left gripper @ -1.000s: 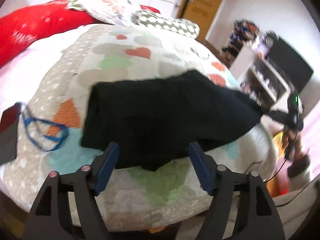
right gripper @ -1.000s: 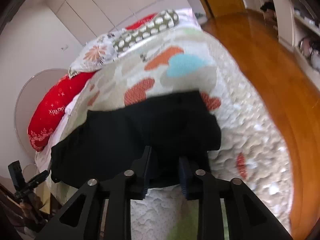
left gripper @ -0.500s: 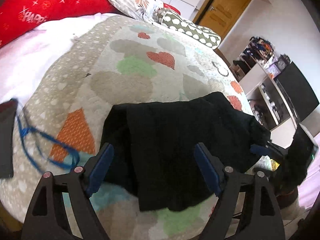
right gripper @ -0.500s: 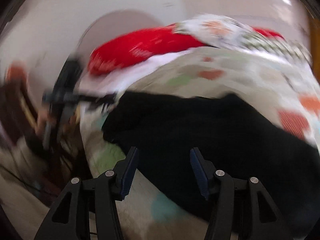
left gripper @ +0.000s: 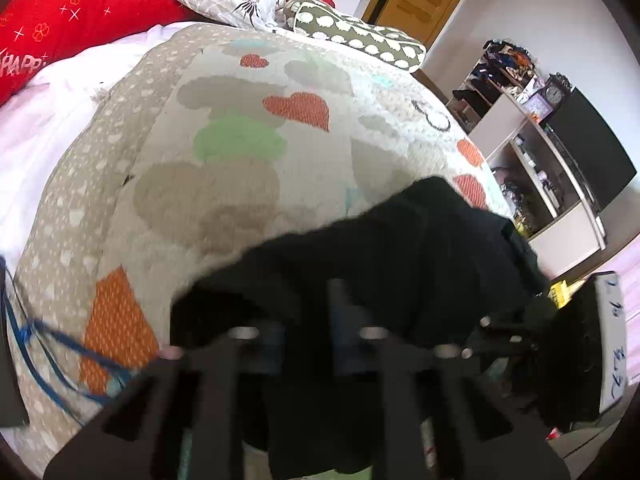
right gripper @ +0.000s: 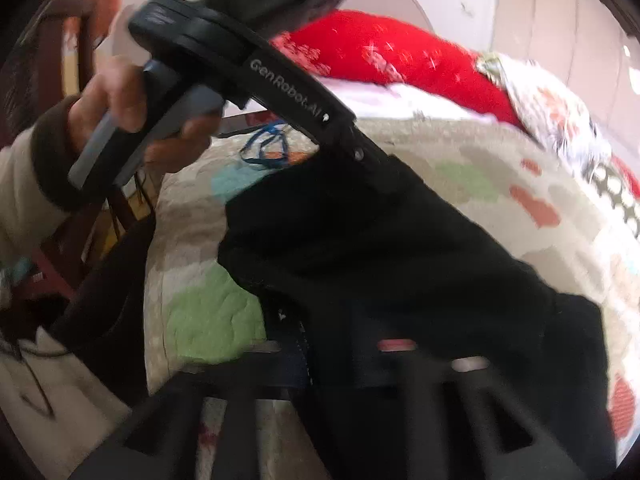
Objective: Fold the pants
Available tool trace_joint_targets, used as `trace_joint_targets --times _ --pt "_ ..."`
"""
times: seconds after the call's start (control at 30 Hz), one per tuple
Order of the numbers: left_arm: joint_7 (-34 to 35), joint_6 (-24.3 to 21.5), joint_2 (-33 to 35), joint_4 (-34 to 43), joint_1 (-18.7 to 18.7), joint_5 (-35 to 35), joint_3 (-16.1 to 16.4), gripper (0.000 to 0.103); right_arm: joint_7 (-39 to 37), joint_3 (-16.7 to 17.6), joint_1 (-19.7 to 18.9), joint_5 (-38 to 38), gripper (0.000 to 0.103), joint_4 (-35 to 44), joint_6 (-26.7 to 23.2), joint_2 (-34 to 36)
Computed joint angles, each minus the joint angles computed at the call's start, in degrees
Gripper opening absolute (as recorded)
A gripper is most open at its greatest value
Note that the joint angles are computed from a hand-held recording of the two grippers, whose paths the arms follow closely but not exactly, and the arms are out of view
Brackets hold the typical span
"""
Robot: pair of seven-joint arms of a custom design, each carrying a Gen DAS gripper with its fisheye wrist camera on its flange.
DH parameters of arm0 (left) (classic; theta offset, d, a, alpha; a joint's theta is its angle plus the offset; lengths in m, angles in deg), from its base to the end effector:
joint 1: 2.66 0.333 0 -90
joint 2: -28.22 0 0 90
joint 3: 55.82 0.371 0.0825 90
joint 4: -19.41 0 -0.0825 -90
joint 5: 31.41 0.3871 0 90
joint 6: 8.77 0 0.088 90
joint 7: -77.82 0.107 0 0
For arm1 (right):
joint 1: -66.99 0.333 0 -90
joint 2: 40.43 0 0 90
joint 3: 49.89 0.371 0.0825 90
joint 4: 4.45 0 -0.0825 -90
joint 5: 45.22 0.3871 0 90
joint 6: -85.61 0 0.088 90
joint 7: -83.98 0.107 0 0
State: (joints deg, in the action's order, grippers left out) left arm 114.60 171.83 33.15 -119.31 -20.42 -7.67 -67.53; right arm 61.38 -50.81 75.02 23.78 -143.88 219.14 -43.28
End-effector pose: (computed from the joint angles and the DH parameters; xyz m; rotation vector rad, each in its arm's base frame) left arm 0.4519 -0.2948 0.3972 -2.0167 2.0059 -0.9252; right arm 0.4744 0.0751 0.3791 -2.2743 0.4461 -0.0811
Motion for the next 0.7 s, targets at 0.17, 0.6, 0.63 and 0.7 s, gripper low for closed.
trace_joint_targets --times 0.17,0.6,0.63,0.7 --pt "-7.4 -0.9 -1.5 2.4 -0.9 11.4 4.5 0.010 11.8 -2.2 -3.3 0.7 0.009 5.0 -13.6 2.2" --pt "-32.1 -12.1 -5.0 0.6 -1.0 30.6 6.5 0.045 18.5 -0.9 -3.3 -3.4 0.033 4.2 -14.2 4.0" --pt "-34.0 -14.3 -6.0 0.7 -0.7 32.5 5.5 0.046 18.0 -1.5 -4.1 -3.1 0.036 4.3 -13.9 3.4" --pt "-39.1 -16.8 -8.4 0.5 0.4 37.5 3.3 0.052 17.6 -2.8 -5.8 -0.7 0.044 5.5 -12.7 3.6"
